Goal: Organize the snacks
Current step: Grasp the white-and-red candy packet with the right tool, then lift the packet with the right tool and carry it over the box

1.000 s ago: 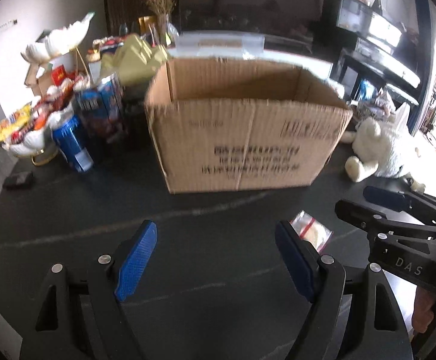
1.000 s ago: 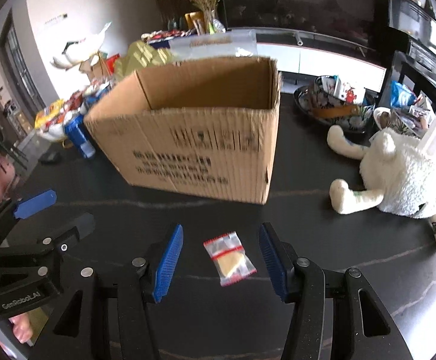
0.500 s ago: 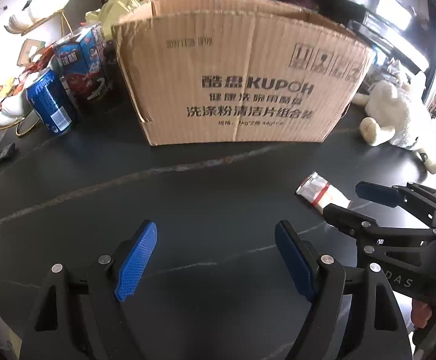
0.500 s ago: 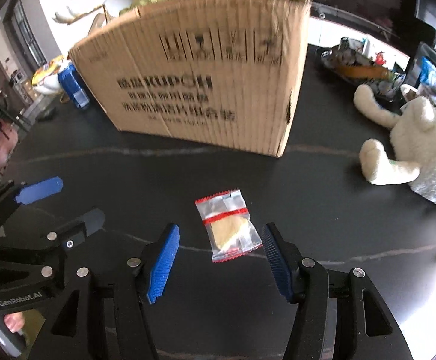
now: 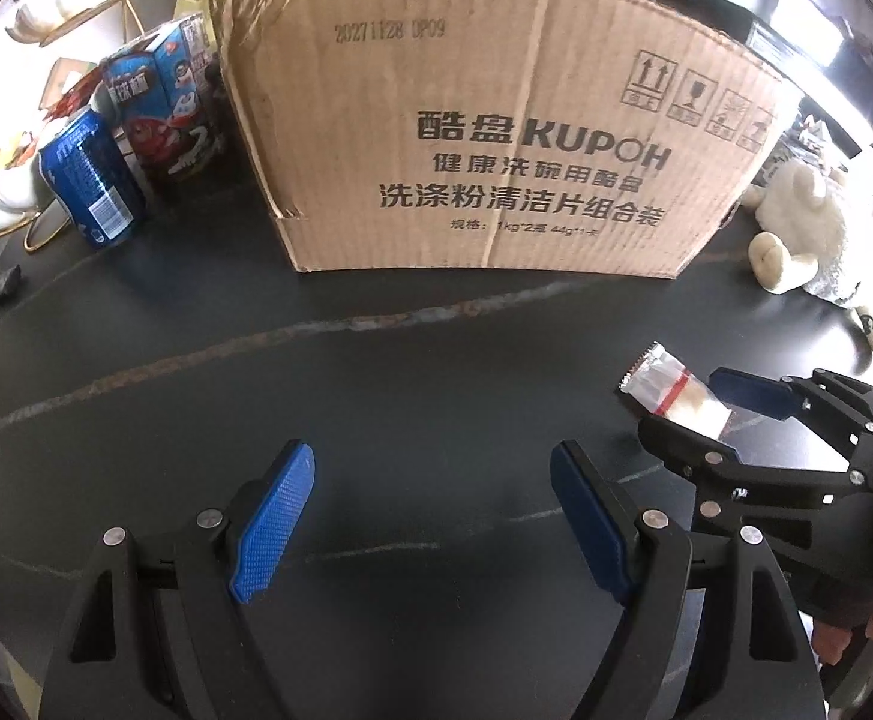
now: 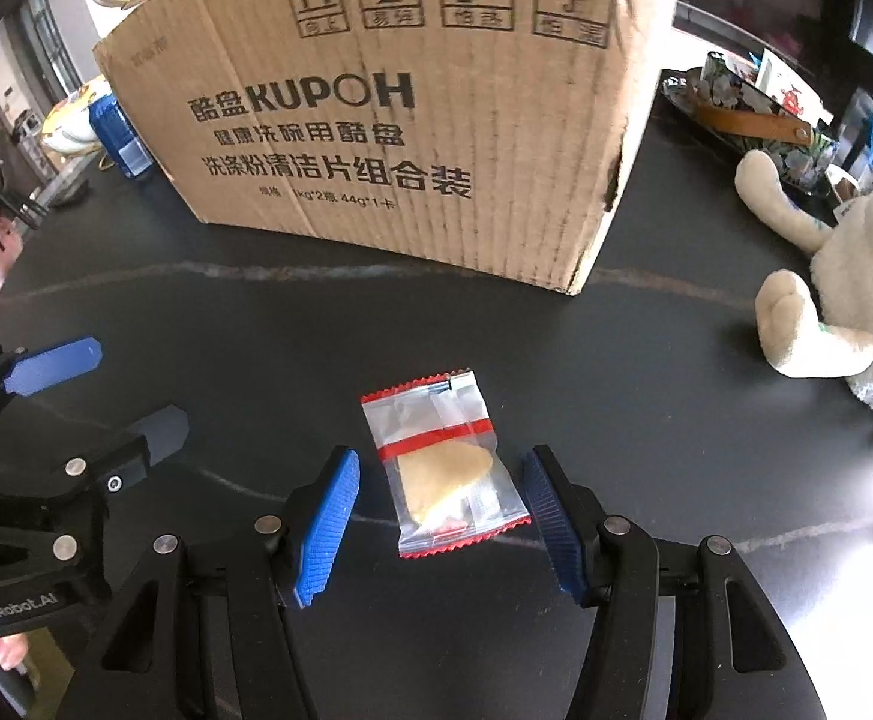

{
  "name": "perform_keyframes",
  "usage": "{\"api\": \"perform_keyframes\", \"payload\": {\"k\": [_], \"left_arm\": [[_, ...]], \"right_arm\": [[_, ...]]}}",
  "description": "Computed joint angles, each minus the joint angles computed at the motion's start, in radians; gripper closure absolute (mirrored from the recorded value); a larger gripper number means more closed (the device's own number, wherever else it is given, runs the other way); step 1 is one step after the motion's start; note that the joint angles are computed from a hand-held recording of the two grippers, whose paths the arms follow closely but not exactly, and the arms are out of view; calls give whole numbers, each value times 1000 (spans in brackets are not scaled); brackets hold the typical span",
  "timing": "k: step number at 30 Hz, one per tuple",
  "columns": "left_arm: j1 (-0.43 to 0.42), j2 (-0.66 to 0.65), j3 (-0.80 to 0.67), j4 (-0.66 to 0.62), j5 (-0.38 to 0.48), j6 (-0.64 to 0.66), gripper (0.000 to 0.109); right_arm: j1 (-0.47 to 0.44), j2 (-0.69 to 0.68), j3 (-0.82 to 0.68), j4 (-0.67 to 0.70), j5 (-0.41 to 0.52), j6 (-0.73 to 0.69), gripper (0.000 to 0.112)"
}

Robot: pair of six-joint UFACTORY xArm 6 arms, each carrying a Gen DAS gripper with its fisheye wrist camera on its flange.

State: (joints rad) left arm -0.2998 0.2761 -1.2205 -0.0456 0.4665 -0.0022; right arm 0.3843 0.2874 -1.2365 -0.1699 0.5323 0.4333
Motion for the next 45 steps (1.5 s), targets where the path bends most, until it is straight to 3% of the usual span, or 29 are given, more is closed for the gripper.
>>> {"api": "perform_keyframes", "payload": {"k": [3, 5, 12, 21, 45], "left_arm": [[9, 8, -8, -1, 5, -3, 28], [12, 11, -7, 4, 2, -6, 28], [15, 4, 6, 9, -12, 5, 28], [19, -64, 62, 6, -52, 26, 28], [62, -245, 158, -76, -180, 202, 28]], "right_arm": [[14, 12, -10, -58, 0, 55, 55], [17, 6, 1, -93, -11, 95, 66], [13, -22, 40, -88, -47, 166, 76], [25, -96, 97, -136, -79, 276, 76], [94, -218, 78, -461, -19, 644, 76]]}}
